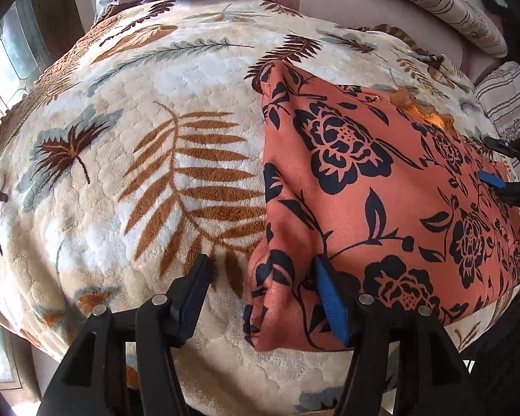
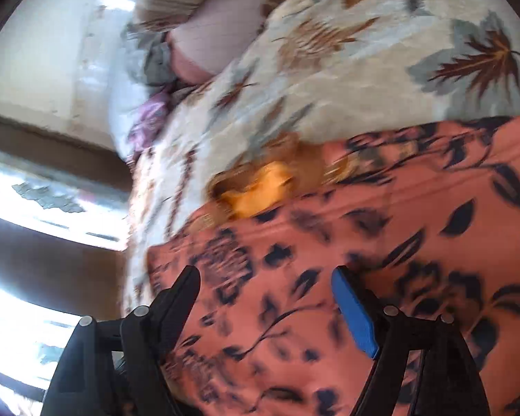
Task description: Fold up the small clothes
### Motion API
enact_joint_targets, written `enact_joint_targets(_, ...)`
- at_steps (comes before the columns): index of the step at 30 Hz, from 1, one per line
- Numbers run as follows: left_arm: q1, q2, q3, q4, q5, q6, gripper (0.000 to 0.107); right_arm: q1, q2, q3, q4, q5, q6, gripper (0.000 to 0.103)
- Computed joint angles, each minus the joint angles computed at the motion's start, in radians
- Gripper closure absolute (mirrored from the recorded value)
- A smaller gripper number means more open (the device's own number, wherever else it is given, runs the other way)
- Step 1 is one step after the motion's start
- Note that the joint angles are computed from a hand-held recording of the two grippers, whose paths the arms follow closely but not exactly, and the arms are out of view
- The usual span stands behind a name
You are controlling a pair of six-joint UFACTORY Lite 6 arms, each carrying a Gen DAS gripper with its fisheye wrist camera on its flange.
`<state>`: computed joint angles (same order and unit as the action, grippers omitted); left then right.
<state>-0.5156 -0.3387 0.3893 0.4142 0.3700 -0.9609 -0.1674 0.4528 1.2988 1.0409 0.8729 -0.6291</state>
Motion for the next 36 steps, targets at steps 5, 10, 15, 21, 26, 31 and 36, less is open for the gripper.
enact_joint_targets(5, -0.032, -0.189, -0.017, -0.03, 0.076, 0.018, 0.043, -0.084, -0.006, 0.073, -0.014, -0.022, -0.003, 0.022)
enact_joint_targets(10, 0.005, 0.132, 0.072, -0.008, -0.009, -0.009, 0.034, -0.185, 0.001, 0.073, -0.081, -0.021, 0.054, 0.023)
enact_joint_targets(15, -0.106, -0.063, 0.053, 0.139, 0.142, -0.225, 0.034, -0.313, -0.399, -0.229, -0.029, 0.139, -0.108, 0.022)
enact_joint_targets(21, -0.26, -0.175, 0.044, 0.158, 0.258, -0.372, 0.034, -0.639, -0.861, -0.689, -0.093, 0.46, -0.169, 0.019)
enact_joint_targets(26, -0.411, -0.109, 0.102, 0.218, 0.285, -0.516, 0.034, -0.821, -0.875, -0.892, -0.199, 0.461, -0.194, 0.018)
enact_joint_targets(31, -0.522, -0.009, 0.188, 0.32, 0.322, -0.679, 0.034, -0.893, -0.768, -0.887, -0.124, 0.378, -0.23, 0.018)
enact_joint_targets(36, -0.529, 0.132, 0.265, 0.385, 0.258, -0.78, 0.034, -0.871, -0.676, -0.833, -0.015, 0.287, -0.261, 0.02)
